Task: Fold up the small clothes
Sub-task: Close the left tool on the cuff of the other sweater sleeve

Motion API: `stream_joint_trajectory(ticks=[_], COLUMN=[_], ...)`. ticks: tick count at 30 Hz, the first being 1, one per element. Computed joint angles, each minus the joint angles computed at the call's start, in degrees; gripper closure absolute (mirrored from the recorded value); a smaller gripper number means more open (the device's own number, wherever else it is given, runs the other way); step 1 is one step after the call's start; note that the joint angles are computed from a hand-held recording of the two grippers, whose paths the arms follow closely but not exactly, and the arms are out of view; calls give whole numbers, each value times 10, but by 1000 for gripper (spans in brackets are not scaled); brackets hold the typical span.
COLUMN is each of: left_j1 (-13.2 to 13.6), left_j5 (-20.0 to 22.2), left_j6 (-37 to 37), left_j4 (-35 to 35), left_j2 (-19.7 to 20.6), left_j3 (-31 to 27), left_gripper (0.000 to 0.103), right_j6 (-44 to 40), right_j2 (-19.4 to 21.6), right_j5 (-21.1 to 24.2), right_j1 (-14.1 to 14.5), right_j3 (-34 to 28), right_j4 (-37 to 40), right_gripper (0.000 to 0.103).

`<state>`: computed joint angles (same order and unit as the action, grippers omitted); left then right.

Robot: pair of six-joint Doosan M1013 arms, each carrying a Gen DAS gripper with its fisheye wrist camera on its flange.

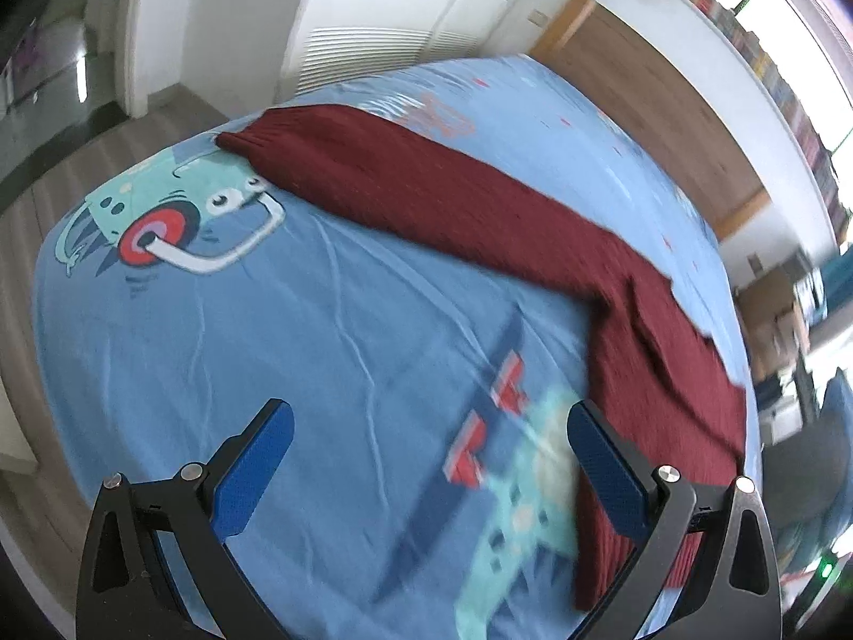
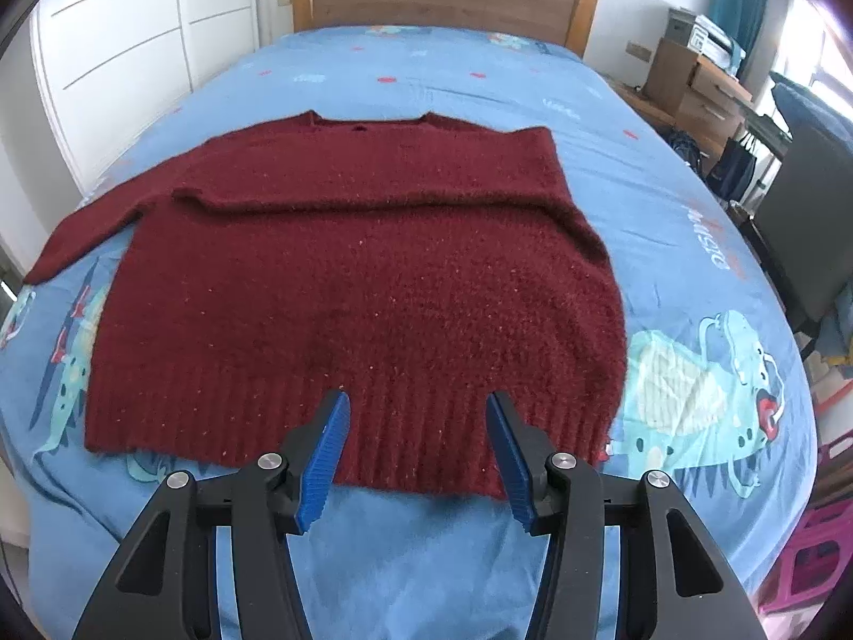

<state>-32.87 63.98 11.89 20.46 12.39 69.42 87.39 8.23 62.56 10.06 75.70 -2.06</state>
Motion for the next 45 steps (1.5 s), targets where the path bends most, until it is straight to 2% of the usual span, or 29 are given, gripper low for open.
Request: stream_joint_trajectory(ticks=[4, 8, 13, 18, 20, 23, 25, 28, 31, 35, 37, 43, 45], left_j1=[38, 81, 121, 144, 152, 163, 169, 176, 181, 180, 171, 158, 155], left_j5=[-42, -102, -171, -281, -312, -350, -367, -377, -362, -338, -321, -333, -340], left_j6=[-22, -49, -75, -165, -189, -229, -252, -254, -236, -236, -249, -311, -310], left_j4=[-21, -63, -114, -84, -72, -54, -46, -58, -74, -66, -53, -8, -1], left_j2=[-8, -12, -14, -30, -33, -36, -36, -30, -26, -19, -13, -5, -1], left_j3=[25, 52, 87, 136, 146, 160, 165, 162, 152, 131, 118, 111, 102], left_gripper=[9, 19, 41, 42, 45, 55, 65, 78, 87, 90, 91, 92, 92], right_j6=[2, 6, 10, 17, 20, 24, 26, 23, 23, 28, 29, 20, 13], right_j2=[10, 19, 25, 29, 32, 36, 39, 43, 46, 45, 44, 44, 43], right_j5=[5, 9, 14, 15, 16, 17, 17, 19, 20, 13, 8, 3, 2], right_j1=[-1, -2, -7, -15, -18, -22, -24, -28, -34, -42, -46, -55, -58], right_j3=[-8, -14, -14, -15, -17, -18, -19, -22, -23, -19, -17, -12, -11], right_j4=[1, 2, 6, 10, 11, 12, 13, 18, 25, 30, 30, 51, 60], right_gripper=[48, 48, 48, 48, 48, 48, 48, 48, 48, 48, 48, 48, 48])
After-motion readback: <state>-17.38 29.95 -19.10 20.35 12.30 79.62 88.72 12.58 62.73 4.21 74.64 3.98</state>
